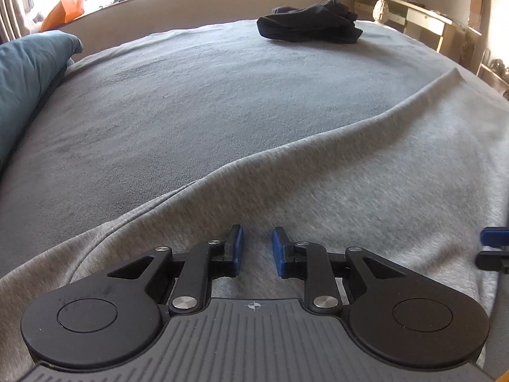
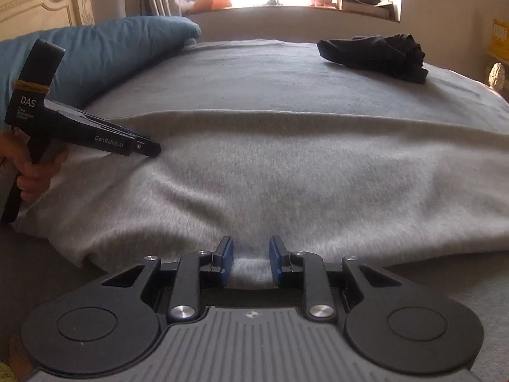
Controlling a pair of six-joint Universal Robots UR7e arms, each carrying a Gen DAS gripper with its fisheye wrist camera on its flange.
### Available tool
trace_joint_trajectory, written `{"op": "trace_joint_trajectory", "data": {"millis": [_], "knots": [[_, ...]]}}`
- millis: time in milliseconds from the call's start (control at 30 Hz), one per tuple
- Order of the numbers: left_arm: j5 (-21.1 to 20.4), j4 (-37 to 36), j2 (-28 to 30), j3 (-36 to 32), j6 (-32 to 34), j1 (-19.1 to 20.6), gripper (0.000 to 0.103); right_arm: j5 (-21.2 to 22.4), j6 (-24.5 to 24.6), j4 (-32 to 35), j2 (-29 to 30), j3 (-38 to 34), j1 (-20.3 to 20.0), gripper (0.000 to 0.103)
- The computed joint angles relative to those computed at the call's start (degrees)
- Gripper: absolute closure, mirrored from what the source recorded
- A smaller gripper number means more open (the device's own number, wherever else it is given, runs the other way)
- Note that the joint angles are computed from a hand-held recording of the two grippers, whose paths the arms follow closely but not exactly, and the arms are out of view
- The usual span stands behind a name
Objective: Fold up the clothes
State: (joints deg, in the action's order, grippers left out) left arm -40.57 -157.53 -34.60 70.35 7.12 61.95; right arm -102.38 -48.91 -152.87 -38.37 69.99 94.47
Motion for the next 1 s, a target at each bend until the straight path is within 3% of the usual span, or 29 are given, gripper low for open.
{"op": "trace_joint_trajectory", "data": {"millis": [33, 100, 233, 300, 367, 467, 533, 633, 767, 833, 1000], "knots": [[-0.2, -0.3, -0.1, 0.2, 0.2, 0.0, 0.080, -1.2, 0.2, 0.5, -0.5, 0.0, 0.5, 0.077], [-0.3, -0.9, -0.1, 0.5, 0.7, 0.0, 0.080, 0.5, -1.8, -1.9, -2.0, 2.5, 0.8, 0.077], [-0.1, -1.5, 0.1, 0.4, 1.5, 0.1, 0.080, 6.9, -4.2, -1.3, -1.9, 3.5, 0.9, 0.077], [-0.3, -1.2, 0.1, 0.4, 1.4, 0.1, 0.080, 5.5, -4.9, 1.6, -1.0, 3.2, 1.0, 0.077], [-0.6, -1.0, 0.0, 0.4, 1.2, 0.2, 0.080, 2.1, -6.8, 0.4, -1.0, 5.0, 0.6, 0.077], [-0.9, -1.3, -0.2, 0.5, 1.5, 0.3, 0.080, -0.6, -5.9, 1.5, -2.7, 5.6, 1.3, 0.077], [-1.0, -2.0, -0.2, 0.8, 1.7, 0.3, 0.080, 1.2, -6.0, -0.1, -4.0, 6.8, 1.4, 0.077], [-0.9, -2.7, -0.1, 1.0, 2.0, 0.3, 0.080, 7.3, -3.7, -1.2, -4.0, 6.8, 1.4, 0.077], [-1.3, -1.8, -0.2, 0.8, 1.4, 0.3, 0.080, 5.7, -4.6, 0.9, -1.9, 6.3, 2.1, 0.077], [-1.8, -1.7, -0.4, 0.8, 1.4, 0.5, 0.080, 1.7, -6.7, -0.3, -2.4, 9.0, 2.1, 0.077], [-2.5, -2.6, -0.5, 1.1, 1.9, 0.7, 0.080, 2.4, -6.4, -0.3, -5.6, 11.1, 2.4, 0.077]]}}
